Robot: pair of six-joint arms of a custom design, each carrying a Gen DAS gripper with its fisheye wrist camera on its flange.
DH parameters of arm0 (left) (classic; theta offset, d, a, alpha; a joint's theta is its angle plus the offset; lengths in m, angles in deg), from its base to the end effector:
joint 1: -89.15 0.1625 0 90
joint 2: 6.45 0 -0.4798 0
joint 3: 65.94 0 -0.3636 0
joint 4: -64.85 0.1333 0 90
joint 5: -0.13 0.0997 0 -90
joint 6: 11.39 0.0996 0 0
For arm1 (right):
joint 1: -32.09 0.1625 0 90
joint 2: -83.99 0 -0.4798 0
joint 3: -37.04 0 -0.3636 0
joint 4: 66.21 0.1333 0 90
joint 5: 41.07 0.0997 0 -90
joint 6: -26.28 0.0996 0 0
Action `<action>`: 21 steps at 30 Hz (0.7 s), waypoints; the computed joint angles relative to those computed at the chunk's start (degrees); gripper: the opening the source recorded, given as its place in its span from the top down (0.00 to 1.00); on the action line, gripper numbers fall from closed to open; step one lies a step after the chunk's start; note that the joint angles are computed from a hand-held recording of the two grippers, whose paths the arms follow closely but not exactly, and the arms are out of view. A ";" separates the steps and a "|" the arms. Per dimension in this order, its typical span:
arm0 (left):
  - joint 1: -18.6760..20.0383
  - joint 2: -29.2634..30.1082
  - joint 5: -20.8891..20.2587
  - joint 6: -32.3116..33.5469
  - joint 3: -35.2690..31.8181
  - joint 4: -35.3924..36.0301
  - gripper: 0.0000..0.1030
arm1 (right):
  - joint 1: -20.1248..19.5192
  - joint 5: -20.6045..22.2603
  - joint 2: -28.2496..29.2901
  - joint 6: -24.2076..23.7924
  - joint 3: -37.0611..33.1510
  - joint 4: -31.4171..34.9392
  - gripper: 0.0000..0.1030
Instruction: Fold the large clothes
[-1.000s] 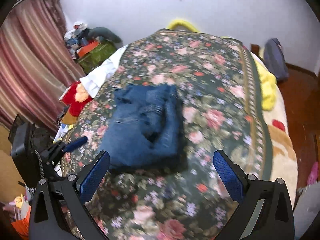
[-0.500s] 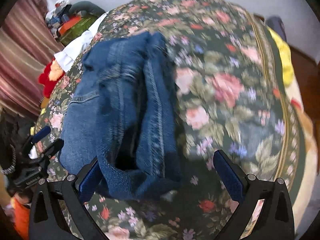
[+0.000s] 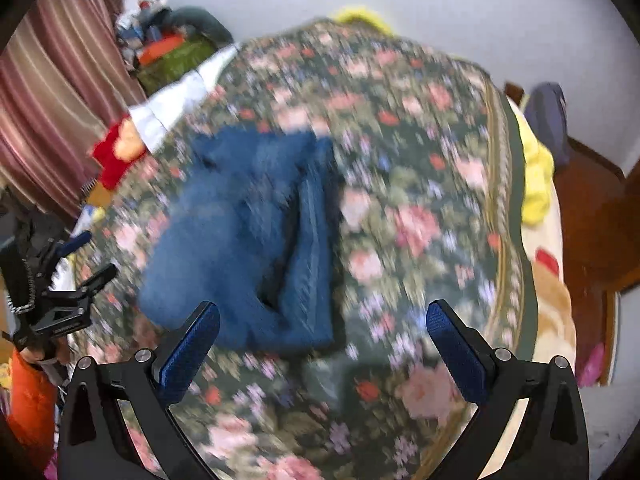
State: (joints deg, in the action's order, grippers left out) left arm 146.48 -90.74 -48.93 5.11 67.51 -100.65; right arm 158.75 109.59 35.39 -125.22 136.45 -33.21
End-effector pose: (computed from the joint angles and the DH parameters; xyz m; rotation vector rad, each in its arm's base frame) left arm -0.0532 -0.4508 0.3417 0.8122 2.2818 -0.6857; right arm 0.3079 -0.3358 0.1813 0.0863 -2.1799 0.7863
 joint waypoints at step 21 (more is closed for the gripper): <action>10.35 27.02 -6.86 -6.69 -26.20 6.71 0.07 | -21.02 -17.26 1.68 -17.38 -13.25 -0.68 0.00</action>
